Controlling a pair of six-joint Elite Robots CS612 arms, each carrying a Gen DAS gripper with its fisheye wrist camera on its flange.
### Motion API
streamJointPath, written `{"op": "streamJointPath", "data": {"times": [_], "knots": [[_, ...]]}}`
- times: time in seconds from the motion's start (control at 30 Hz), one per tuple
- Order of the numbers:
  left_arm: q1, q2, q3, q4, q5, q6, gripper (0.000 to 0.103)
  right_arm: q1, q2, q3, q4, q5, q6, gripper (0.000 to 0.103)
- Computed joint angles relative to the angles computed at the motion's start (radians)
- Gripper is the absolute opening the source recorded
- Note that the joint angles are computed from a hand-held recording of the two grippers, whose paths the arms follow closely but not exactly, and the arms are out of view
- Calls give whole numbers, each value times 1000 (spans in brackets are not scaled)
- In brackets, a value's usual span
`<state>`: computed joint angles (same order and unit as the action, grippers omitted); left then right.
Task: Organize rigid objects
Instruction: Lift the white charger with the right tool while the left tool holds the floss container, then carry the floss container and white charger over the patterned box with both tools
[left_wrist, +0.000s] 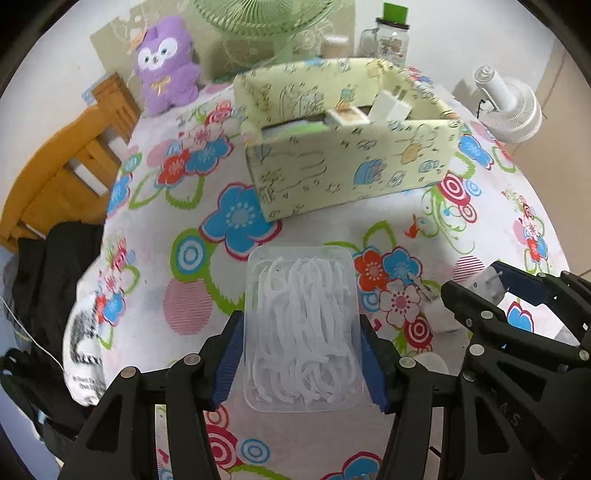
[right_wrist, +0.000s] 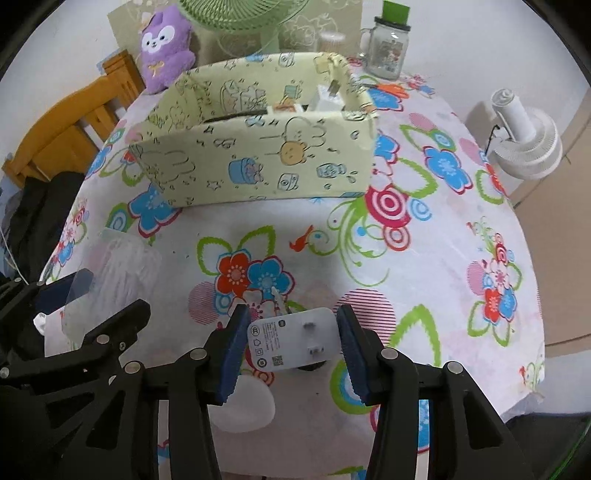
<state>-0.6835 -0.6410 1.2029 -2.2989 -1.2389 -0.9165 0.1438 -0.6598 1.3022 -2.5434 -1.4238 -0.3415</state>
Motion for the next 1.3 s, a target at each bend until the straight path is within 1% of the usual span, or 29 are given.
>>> {"op": "streamJointPath", "data": {"times": [0.13,0.33,0.7,0.87,1.13,1.23,1.3], "knots": [[-2,-4,3,-8,-2,3,60,-5,-11,16,-13,2,20,51],[-7,-14,7,-19,14,8,60,-7,-29,32,-33,-3,30,51],[-11,-41,19,-63,74,31,60,-3,-56,40,-84,-12,55,51],[-11,-50,22,-71,84,42,60,-1,-65,37,-91,-16,65,51],[-8,-47,6,-65,96,41,60,-2,-62,16,-78,-13,60,51],[-8,-44,-7,-55,111,18,60,-3,-57,1,-73,-10,52,51],[-6,-44,-14,-52,115,16,60,-3,-55,-10,-72,-5,41,51]]}}
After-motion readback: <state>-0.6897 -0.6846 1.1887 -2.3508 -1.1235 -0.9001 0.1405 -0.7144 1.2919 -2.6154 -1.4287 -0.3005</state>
